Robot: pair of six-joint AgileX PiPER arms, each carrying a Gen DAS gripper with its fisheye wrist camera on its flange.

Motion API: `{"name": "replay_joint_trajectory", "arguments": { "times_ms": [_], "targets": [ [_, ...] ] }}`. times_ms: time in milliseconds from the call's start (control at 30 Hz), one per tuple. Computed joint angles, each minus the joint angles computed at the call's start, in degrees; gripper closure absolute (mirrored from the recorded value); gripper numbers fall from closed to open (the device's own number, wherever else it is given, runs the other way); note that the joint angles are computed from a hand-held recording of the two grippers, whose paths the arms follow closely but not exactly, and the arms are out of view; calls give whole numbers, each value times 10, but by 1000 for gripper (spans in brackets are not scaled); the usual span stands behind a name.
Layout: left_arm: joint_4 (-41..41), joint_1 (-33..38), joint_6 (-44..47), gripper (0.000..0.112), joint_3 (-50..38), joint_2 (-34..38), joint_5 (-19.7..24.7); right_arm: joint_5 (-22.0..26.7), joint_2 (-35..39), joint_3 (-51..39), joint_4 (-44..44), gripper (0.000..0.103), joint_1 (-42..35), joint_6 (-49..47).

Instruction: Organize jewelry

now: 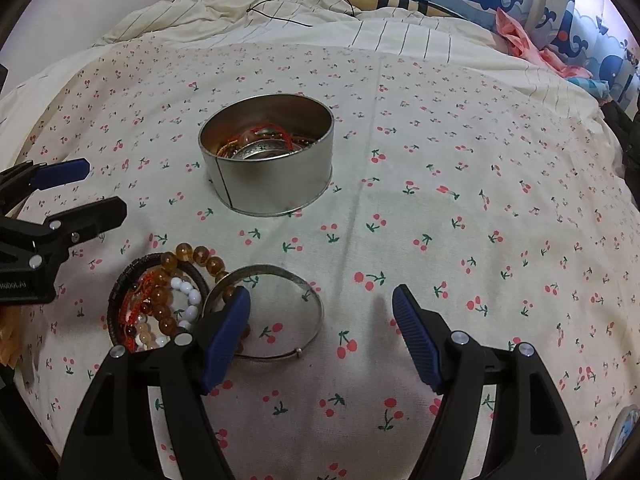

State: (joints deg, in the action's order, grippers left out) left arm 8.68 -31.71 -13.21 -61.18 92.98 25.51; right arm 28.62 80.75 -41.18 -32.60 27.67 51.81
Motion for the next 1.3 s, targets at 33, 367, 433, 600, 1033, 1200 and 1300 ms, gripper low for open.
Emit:
{"name": "replay_joint_trajectory", "arguments": {
  "times_ms": [33, 367, 433, 600, 1033, 1200, 1300],
  "targets": [
    [-8, 3, 5, 23, -1, 1, 1, -1, 0, 1, 4, 36, -2, -4],
    [3, 4, -7, 21, -7, 9, 4, -17, 5, 6, 12, 51, -15, -13],
    [9, 3, -13, 21, -7, 10, 5, -18, 12, 4, 21, 53, -17, -24],
    [-1, 10, -9, 21, -14, 14, 8, -25, 23, 2, 37, 63, -25, -44],
    [-165, 46, 148, 20, -28, 25, 13, 4, 7, 5, -16, 96, -38, 8],
    [-232, 21, 255, 20, -29, 37, 5, -8, 3, 17, 19, 96, -73, -27],
    [-228, -7, 275, 20, -30, 46, -2, -14, 5, 17, 32, 96, -78, -41]
  ]
}}
